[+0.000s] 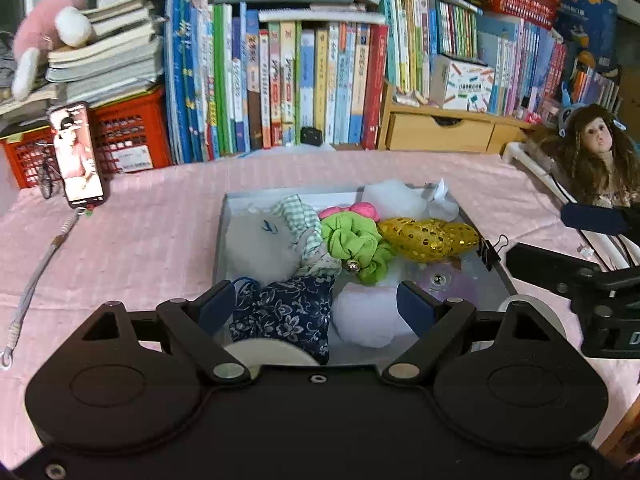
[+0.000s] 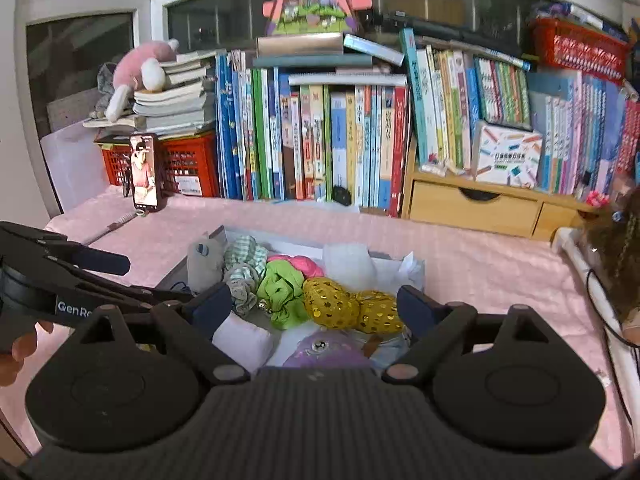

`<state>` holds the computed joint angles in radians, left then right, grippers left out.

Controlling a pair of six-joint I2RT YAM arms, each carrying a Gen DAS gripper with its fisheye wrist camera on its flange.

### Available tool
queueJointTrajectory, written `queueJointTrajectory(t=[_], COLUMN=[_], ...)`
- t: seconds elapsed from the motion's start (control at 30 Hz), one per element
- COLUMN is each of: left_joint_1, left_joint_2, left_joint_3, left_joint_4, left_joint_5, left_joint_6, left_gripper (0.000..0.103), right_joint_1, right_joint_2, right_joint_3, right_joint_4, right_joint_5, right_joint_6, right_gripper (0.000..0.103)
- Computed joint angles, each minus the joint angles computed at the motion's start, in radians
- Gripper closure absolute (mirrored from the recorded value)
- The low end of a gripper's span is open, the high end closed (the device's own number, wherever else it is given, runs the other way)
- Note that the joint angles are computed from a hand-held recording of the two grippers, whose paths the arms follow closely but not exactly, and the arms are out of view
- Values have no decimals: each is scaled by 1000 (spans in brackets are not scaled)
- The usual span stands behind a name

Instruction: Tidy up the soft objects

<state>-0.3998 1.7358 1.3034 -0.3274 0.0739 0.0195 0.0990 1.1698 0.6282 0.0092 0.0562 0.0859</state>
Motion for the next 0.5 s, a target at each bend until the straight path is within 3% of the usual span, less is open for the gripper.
queueJointTrajectory(t=[0.33,0.5], left_joint_1=[-23,-56], left_joint_2=[-231,-344], left_joint_3=[-320,-453], left_joint_4=[184,245], left_joint_5=[-1,-23], left_joint_6=[-8,-8], left_gripper=[15,13], right_joint_1=[50,141], right_joint_2=[-288,-427], right_joint_3=[-195,-292], right_joint_4=[14,2], right_joint_5=[70,176], right_joint_6=[39,67], right_gripper=[3,2])
